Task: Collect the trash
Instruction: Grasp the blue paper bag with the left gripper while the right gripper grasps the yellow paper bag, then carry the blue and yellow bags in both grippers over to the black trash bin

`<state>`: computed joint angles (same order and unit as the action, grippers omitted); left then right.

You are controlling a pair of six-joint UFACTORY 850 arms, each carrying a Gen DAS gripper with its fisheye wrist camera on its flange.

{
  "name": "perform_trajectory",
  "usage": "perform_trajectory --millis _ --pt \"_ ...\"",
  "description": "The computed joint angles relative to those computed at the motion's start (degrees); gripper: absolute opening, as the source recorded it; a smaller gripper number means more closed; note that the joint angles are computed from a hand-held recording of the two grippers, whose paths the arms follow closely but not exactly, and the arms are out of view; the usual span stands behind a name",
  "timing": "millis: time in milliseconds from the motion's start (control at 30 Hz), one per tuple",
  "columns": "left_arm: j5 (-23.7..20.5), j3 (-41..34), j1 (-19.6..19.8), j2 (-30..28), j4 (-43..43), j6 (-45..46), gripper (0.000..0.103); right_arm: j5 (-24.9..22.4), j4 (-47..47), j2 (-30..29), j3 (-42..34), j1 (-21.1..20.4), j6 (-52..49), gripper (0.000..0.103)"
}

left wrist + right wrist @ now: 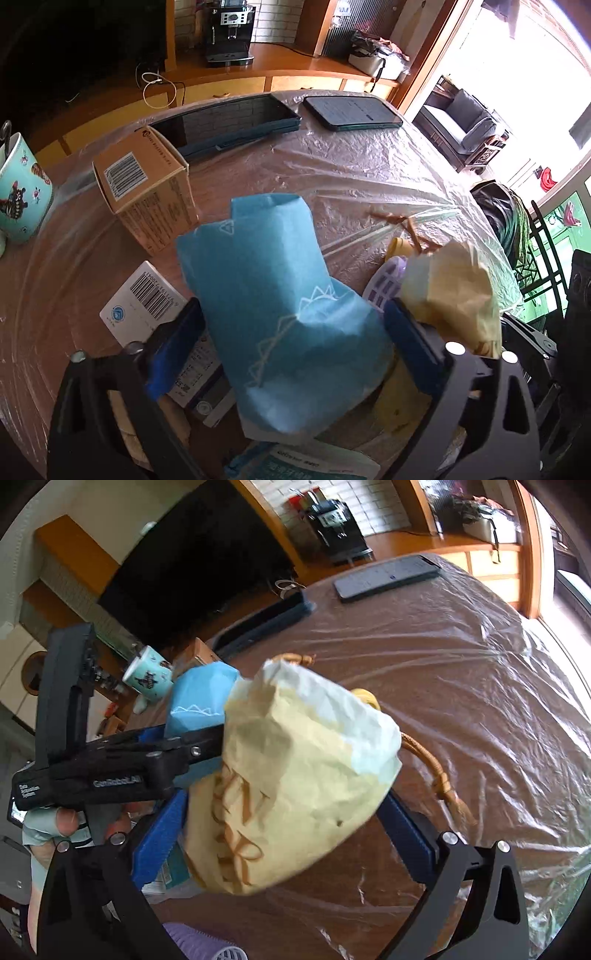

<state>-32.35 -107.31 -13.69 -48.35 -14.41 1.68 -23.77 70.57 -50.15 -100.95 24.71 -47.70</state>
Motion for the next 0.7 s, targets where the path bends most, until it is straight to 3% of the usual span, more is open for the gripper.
perform_trajectory --millis 67,133,200,300,367,567,700 --pt "-0.58 -0.4 0.39 -0.27 -3.48 2.7 0.08 -0.01 8.46 0.77 1.89 -0.27 -8.96 0.086" --pt "-0.94 -0.5 0.68 -0.4 -5.92 4.63 0.073 -0.5 12.0 1.01 2.61 -0.51 -12.7 0.078" --pt "-0.56 0.21 0.86 0.0 -8.5 6.85 0.059 -1.44 14.46 1.4 3.33 -0.74 -16.31 0.07" --pt "0.86 1.75 1.08 1.0 -11.16 8.59 0.052 -2.62 17.64 1.83 4.19 -0.95 -20.95 0.056" --pt "2.77 3.68 1.24 2.45 -13.79 10.61 0.051 -3.87 21.51 2.36 5.37 -1.42 -24.63 0.051" --pt "9.36 12.22 2.15 8.97 -29.11 23.48 0.051 -15.67 35.31 4.89 10.64 -4.58 -35.83 0.043" --pt "14.26 16.95 1.36 12.79 -30.02 25.3 0.051 -20.83 37.78 5.32 11.75 -5.86 -36.52 0.043"
